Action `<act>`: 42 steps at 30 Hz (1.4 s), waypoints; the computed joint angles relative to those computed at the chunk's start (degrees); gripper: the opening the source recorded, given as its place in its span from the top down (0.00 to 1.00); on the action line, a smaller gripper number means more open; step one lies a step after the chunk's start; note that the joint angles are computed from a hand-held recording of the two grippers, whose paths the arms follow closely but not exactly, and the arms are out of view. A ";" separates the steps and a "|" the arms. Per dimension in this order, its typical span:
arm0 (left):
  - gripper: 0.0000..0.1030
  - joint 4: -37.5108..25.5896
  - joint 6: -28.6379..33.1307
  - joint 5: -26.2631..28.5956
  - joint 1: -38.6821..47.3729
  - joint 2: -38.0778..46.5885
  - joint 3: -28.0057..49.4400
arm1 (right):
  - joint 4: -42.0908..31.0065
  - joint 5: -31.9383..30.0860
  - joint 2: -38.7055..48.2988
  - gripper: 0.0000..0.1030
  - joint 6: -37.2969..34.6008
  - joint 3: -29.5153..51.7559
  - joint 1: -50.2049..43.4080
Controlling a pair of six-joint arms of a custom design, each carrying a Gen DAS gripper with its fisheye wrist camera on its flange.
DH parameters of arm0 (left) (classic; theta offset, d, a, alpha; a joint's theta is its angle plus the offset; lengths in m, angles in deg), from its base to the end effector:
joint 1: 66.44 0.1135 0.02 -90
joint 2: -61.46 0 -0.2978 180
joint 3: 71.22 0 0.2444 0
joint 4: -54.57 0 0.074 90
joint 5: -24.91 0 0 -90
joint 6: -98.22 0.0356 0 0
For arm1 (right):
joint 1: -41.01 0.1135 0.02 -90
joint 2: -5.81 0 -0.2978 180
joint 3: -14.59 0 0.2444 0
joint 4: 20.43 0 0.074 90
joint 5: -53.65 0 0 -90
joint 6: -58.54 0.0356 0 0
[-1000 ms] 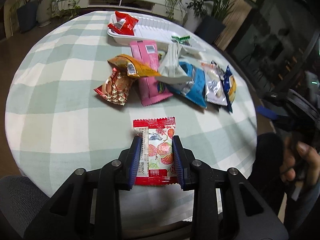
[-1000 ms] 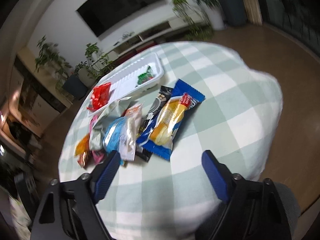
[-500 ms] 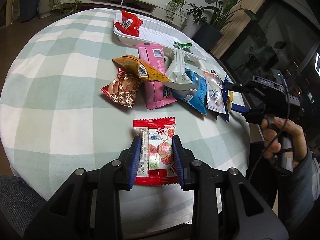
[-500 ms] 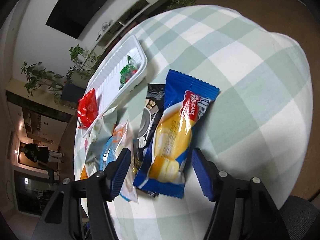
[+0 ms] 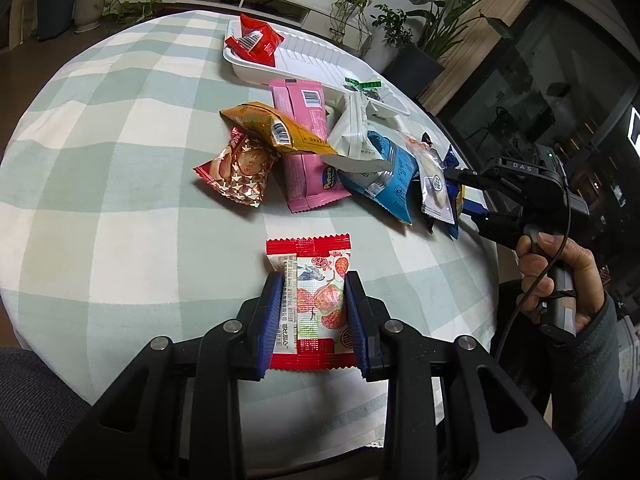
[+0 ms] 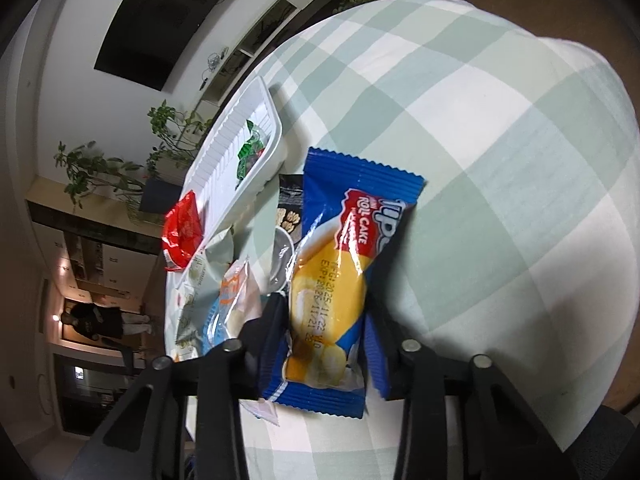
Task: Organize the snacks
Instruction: 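Grasp the strawberry candy packet with the left gripper while the right gripper grasps the blue Roll Cake packet, then carry both packets into the white tray and open both grippers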
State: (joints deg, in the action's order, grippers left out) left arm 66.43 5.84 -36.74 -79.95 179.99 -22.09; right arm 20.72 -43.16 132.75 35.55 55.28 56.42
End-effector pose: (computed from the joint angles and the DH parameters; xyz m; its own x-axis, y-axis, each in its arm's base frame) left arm 0.2924 -0.0876 0.0575 -0.8385 0.1639 -0.5196 0.4189 0.8037 -0.4226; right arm 0.2805 0.0817 0.0302 -0.5839 0.7872 -0.1984 0.4941 0.5385 0.6826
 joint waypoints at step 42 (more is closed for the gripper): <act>0.72 -33.84 3.50 -1.04 3.96 2.65 48.49 | -25.53 1.18 -29.31 0.75 -19.69 6.33 -14.92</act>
State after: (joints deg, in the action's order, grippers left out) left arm 32.58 9.34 -37.79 -75.99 182.65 26.40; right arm -4.81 -41.98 103.43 15.86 61.61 41.50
